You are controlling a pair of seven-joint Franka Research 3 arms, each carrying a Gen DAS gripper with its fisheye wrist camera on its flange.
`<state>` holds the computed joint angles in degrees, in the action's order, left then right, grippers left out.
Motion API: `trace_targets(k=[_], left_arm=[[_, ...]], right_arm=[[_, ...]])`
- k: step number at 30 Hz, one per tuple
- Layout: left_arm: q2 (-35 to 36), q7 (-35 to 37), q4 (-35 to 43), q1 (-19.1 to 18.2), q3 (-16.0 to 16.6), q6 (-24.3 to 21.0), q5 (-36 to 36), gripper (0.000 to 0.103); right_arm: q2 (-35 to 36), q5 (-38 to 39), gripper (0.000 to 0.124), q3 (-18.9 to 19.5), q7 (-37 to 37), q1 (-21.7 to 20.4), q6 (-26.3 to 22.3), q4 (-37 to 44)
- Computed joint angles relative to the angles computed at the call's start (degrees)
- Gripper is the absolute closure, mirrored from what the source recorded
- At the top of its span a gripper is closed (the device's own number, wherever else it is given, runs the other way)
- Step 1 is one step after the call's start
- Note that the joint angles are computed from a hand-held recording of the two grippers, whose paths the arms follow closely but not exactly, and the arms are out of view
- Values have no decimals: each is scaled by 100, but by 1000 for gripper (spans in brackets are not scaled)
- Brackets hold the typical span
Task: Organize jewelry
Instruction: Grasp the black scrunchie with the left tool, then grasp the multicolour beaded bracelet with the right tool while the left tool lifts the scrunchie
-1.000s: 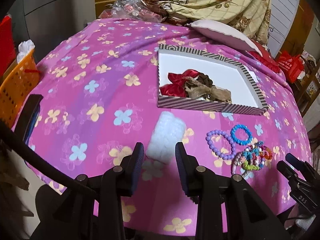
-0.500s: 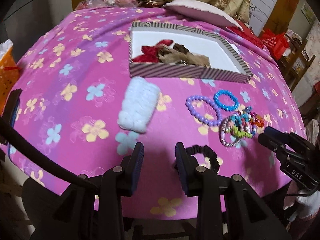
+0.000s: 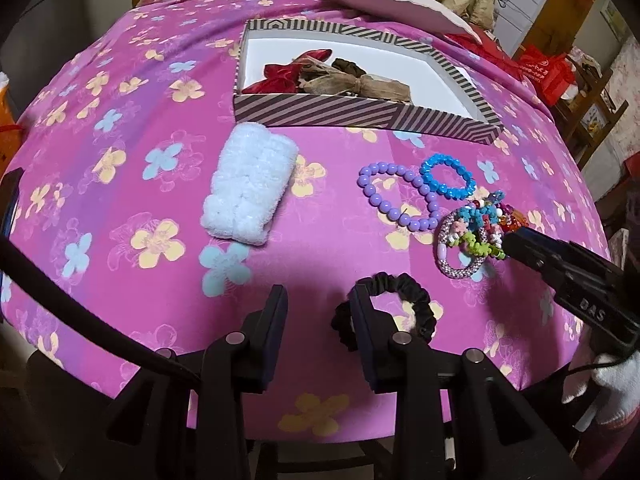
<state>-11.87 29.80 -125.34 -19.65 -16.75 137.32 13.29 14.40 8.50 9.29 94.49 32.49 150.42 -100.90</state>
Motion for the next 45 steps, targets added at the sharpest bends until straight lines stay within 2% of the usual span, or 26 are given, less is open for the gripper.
trace_targets(k=[4, 9, 15, 17, 18, 19, 20, 23, 26, 31, 36, 45], left_arm=[[52, 128, 6, -19, 25, 71, -46, 52], [132, 568, -21, -75, 100, 291, -365, 46], [411, 869, 184, -80, 68, 199, -456, 45], [474, 819, 254, -63, 30, 155, -287, 45], [501, 808, 285, -60, 14, 140, -199, 45], [543, 806, 335, -61, -8, 93, -81, 47], [556, 785, 338, -64, -21, 87, 6, 58], [590, 723, 390, -70, -32, -18, 185, 75], [457, 814, 224, -66, 59, 215, -184, 77], [254, 671, 173, -14, 47, 284, -54, 78], [140, 611, 241, 21, 34, 304, 53, 78], [169, 567, 649, 145, 38, 136, 308, 78]], right_arm=[[157, 80, 90, -6, 61, -36, -99, 146], [303, 201, 92, -1, 11, -67, -167, 275], [397, 12, 94, -74, 75, 18, -131, 380], [394, 83, 98, -27, -48, -19, -57, 338], [400, 205, 107, 26, -153, -67, -63, 340], [394, 235, 110, 24, -169, -67, -21, 317], [393, 208, 110, -3, -137, -47, -27, 317], [331, 356, 110, 47, -247, -88, 45, 253], [194, 483, 110, 93, -388, -106, 136, 178], [-28, 720, 110, 164, -672, -144, 268, 176], [-139, 931, 110, 209, -901, -159, 321, 307], [-139, 796, 110, 137, -964, -133, 343, 723]])
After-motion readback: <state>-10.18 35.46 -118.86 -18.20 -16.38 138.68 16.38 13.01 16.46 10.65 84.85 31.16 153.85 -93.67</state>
